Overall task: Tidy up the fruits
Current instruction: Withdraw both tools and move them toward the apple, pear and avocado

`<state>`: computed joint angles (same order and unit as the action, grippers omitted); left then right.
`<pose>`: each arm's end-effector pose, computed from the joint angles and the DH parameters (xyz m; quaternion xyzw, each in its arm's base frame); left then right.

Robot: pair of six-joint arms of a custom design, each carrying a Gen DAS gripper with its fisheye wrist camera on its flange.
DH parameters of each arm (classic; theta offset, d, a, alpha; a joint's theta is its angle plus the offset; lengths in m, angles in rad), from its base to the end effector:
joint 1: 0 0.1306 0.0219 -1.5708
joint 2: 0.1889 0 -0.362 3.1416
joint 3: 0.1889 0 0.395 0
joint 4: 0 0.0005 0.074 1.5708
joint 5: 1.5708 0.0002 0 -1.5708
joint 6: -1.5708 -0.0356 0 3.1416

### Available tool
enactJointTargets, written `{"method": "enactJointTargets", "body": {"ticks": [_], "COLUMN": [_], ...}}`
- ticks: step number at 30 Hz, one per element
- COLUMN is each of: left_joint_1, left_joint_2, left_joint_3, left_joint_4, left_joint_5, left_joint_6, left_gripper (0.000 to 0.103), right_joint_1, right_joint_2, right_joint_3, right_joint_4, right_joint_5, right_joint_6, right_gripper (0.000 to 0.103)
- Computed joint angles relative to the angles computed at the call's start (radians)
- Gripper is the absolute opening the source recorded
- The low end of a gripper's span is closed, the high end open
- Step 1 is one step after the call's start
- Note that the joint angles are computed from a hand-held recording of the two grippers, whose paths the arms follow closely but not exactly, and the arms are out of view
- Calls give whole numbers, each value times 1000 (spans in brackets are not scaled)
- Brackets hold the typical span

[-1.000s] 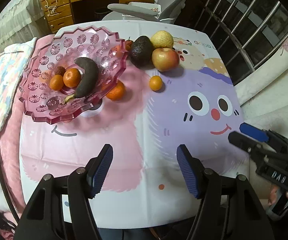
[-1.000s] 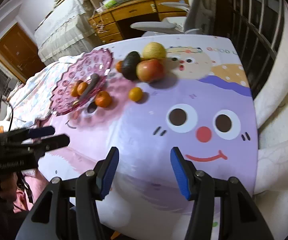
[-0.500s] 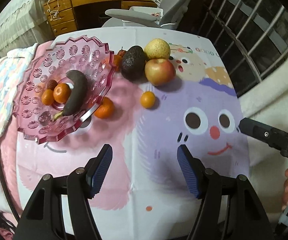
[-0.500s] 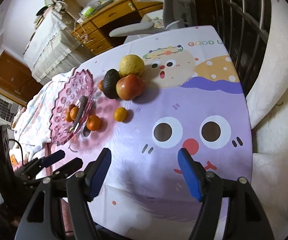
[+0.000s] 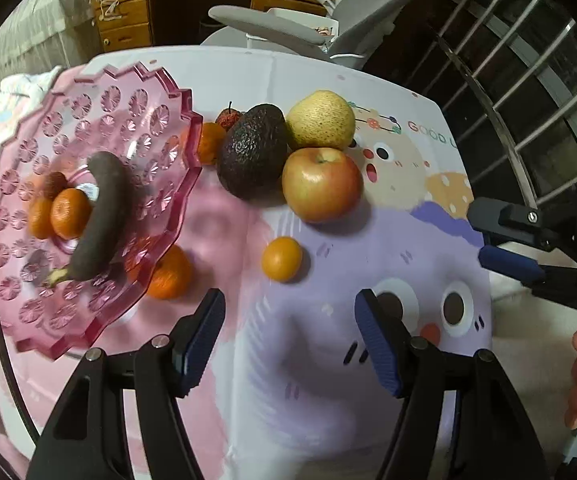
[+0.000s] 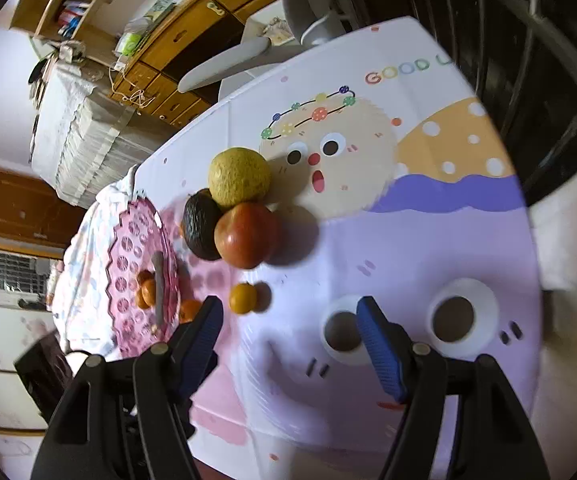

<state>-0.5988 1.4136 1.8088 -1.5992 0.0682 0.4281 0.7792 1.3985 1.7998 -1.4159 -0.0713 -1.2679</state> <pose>0.3593 -0.2487 0.5422 0.0900 0.9786 -0.1187 0.1423 0.3181 0.3171 0.5537 0.2230 0.9348 0.2521 0.1135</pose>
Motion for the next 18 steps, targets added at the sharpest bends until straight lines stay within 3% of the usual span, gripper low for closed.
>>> {"method": "enactJointTargets", "body": {"ticks": [12,18], "left_joint_1": [22,10], "left_joint_2": [73,107], "left_joint_3": [-31,-28], "left_joint_4": [43,62], "left_joint_5": [38,44], "left_joint_6": [7,4], "left_gripper": [63,51], "right_joint_1": [-79,-92], "right_joint_2": [65,107], "right_joint_3": [-93,-101], "right_joint_4": [217,268], "right_joint_5": [-206,-265], "right_joint_6": [19,35], "right_gripper": [70,70]}}
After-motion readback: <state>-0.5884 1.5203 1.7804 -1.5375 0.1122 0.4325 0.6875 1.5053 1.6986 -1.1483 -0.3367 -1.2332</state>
